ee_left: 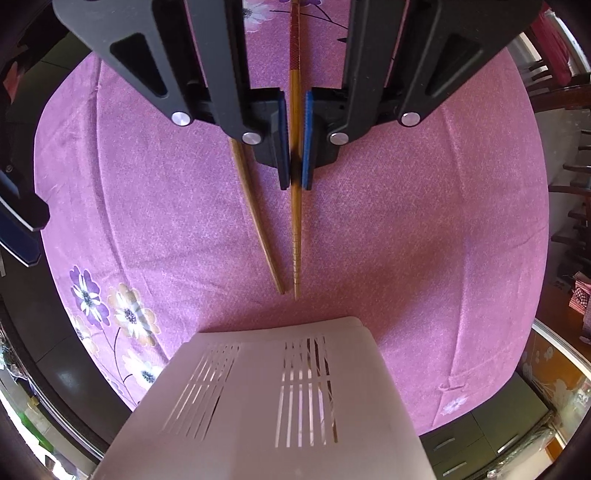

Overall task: Organize utensils
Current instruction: 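Lower the left gripper to the last two chopsticks and grasp one, then lift a chopstick upright with the left gripper while the right gripper grasps the last one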

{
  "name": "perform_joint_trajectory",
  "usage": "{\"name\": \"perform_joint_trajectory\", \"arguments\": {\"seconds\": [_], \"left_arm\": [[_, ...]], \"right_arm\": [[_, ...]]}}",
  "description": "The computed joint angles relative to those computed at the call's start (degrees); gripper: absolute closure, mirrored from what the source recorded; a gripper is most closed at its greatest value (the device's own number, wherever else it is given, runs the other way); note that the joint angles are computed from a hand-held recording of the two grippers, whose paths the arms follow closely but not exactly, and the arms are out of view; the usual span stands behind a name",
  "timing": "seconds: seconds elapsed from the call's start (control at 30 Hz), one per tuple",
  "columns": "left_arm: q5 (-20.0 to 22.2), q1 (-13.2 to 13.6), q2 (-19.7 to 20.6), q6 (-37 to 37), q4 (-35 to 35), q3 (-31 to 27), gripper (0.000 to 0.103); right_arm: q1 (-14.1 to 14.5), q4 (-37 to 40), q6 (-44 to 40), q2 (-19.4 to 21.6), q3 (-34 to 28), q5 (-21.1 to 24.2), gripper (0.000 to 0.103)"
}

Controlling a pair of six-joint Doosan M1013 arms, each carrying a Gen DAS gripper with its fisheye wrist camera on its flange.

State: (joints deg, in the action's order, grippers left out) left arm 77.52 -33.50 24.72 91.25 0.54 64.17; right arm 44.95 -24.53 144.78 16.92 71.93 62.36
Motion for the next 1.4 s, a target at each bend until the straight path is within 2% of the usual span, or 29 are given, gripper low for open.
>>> {"name": "perform_joint_trajectory", "arguments": {"seconds": [0.3, 0.5, 0.7, 0.83, 1.0, 1.07, 1.13, 1.27, 1.33, 1.4], "left_arm": [[-7.7, 0.5, -5.9, 1.9, 0.3, 6.2, 0.096], [-13.0, 2.7, -9.2, 3.4, -2.0, 8.6, 0.096], [-21.1, 5.7, -12.7, 5.5, -5.9, 12.3, 0.096], [-25.3, 7.4, -14.7, 7.7, -8.7, 14.8, 0.097], [-26.0, 8.8, -15.4, 10.6, -12.3, 15.8, 0.097], [-26.3, 9.0, -15.6, 11.8, -13.2, 16.2, 0.097], [-26.4, 9.1, -15.7, 12.8, -14.1, 16.4, 0.097], [-26.5, 9.3, -16.0, 14.6, -15.4, 16.7, 0.097], [-26.7, 9.3, -16.2, 15.0, -15.8, 16.9, 0.097], [-27.0, 9.4, -16.4, 15.1, -16.0, 17.0, 0.097]], "right_arm": [[0.0, 0.5, -0.7, 1.0, -1.7, 2.4, 0.068], [-0.1, 3.0, -3.1, 3.2, -4.6, 4.4, 0.067], [-0.6, 8.6, -8.8, 8.6, -11.7, 7.8, 0.066], [-1.3, 12.8, -12.2, 13.7, -19.0, 12.2, 0.066], [-1.7, 13.1, -13.3, 20.2, -28.4, 22.2, 0.066], [-1.8, 13.9, -13.3, 21.6, -30.3, 24.3, 0.066], [-1.5, 13.5, -13.2, 22.3, -31.4, 25.4, 0.069], [-1.4, 15.0, -13.9, 23.0, -32.5, 25.6, 0.092], [-1.5, 15.7, -13.7, 23.1, -32.7, 25.7, 0.093], [-1.9, 17.0, -13.1, 22.3, -31.4, 23.9, 0.094]]}}
